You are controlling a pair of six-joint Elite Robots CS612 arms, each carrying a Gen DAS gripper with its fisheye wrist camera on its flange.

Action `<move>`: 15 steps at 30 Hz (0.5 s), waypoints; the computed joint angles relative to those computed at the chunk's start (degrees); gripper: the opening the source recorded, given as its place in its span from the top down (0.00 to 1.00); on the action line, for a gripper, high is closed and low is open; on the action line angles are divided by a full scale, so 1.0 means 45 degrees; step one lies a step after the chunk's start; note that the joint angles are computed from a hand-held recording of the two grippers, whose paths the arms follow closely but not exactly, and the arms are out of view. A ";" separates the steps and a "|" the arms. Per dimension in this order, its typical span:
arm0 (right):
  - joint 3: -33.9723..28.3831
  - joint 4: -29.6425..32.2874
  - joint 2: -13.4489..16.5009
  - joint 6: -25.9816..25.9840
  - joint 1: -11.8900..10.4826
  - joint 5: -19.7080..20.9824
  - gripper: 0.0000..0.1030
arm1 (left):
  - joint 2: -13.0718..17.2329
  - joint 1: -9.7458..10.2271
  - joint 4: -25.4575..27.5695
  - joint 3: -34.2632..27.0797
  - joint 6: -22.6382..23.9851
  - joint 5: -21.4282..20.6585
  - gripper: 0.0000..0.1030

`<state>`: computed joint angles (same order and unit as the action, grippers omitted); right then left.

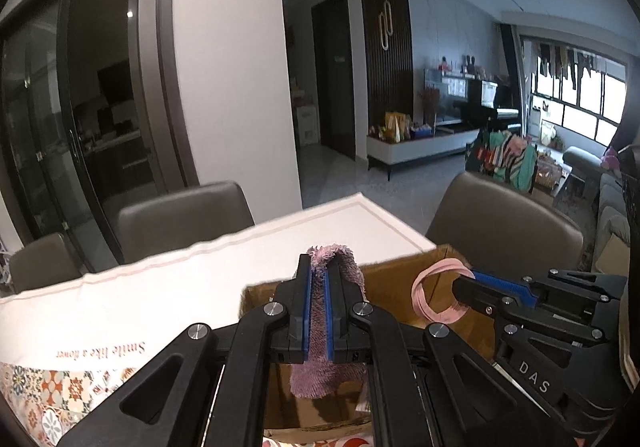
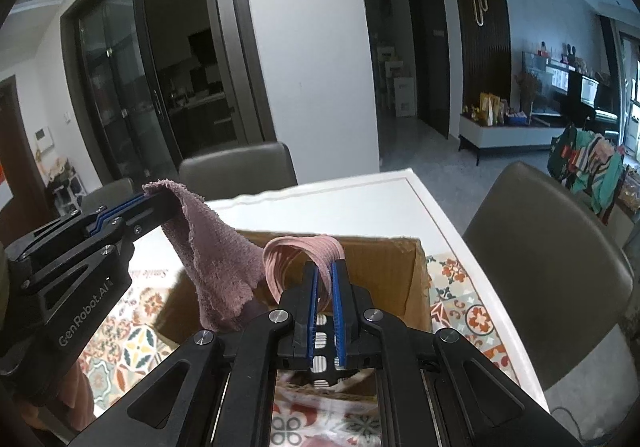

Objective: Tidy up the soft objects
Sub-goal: 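Lift the towel with the left tool while the right tool carries the hair tie over the box, then open the right tool releasing the hair tie while the left tool drops the towel into the box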

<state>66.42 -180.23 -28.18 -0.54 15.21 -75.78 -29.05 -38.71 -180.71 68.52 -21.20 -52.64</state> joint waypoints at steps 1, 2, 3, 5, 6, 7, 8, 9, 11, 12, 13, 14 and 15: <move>-0.0086 0.0172 0.0057 -0.0052 -0.0015 -0.0004 0.92 | 0.0053 0.0032 0.0240 -0.0058 -0.0122 -0.0126 0.93; -0.0165 0.0356 0.0116 -0.0099 -0.0019 -0.0017 0.92 | 0.0096 0.0065 0.0422 -0.0146 -0.0156 -0.0244 0.93; -0.0253 0.0561 0.0180 -0.0151 -0.0015 -0.0032 0.92 | 0.0131 0.0082 0.0582 -0.0206 -0.0184 -0.0357 0.93; -0.0382 0.0874 0.0261 -0.0206 0.0012 -0.0092 0.92 | 0.0212 0.0121 0.0908 -0.0293 -0.0243 -0.0556 0.93; -0.0460 0.1062 0.0304 -0.0234 0.0014 -0.0118 0.92 | 0.0229 0.0130 0.1026 -0.0295 -0.0300 -0.0649 0.93; -0.0500 0.1248 0.0330 -0.0272 0.0009 -0.0107 0.92 | 0.0249 0.0150 0.1194 -0.0315 -0.0373 -0.0826 0.93; -0.0567 0.1447 0.0373 -0.0333 -0.0006 -0.0073 0.92 | 0.0254 0.0176 0.1321 -0.0315 -0.0413 -0.0988 0.93; -0.0592 0.1598 0.0393 -0.0375 -0.0004 -0.0084 0.92 | 0.0268 0.0203 0.1464 -0.0332 -0.0441 -0.1129 0.93; -0.0641 0.1937 0.0434 -0.0477 -0.0018 -0.0029 0.92 | 0.0267 0.0208 0.1727 -0.0309 -0.0479 -0.1310 0.92; -0.0691 0.2126 0.0461 -0.0511 -0.0029 0.0031 0.92 | 0.0278 0.0199 0.1863 -0.0312 -0.0516 -0.1299 0.92; -0.0698 0.2294 0.0467 -0.0525 -0.0042 0.0100 0.92 | 0.0282 0.0188 0.1971 -0.0302 -0.0561 -0.1308 0.92; -0.0698 0.2468 0.0470 -0.0548 -0.0056 0.0192 0.92 | 0.0288 0.0194 0.2110 -0.0302 -0.0621 -0.1378 0.92; -0.0738 0.2603 0.0500 -0.0570 -0.0069 0.0253 0.91 | 0.0287 0.0208 0.2236 -0.0294 -0.0677 -0.1426 0.90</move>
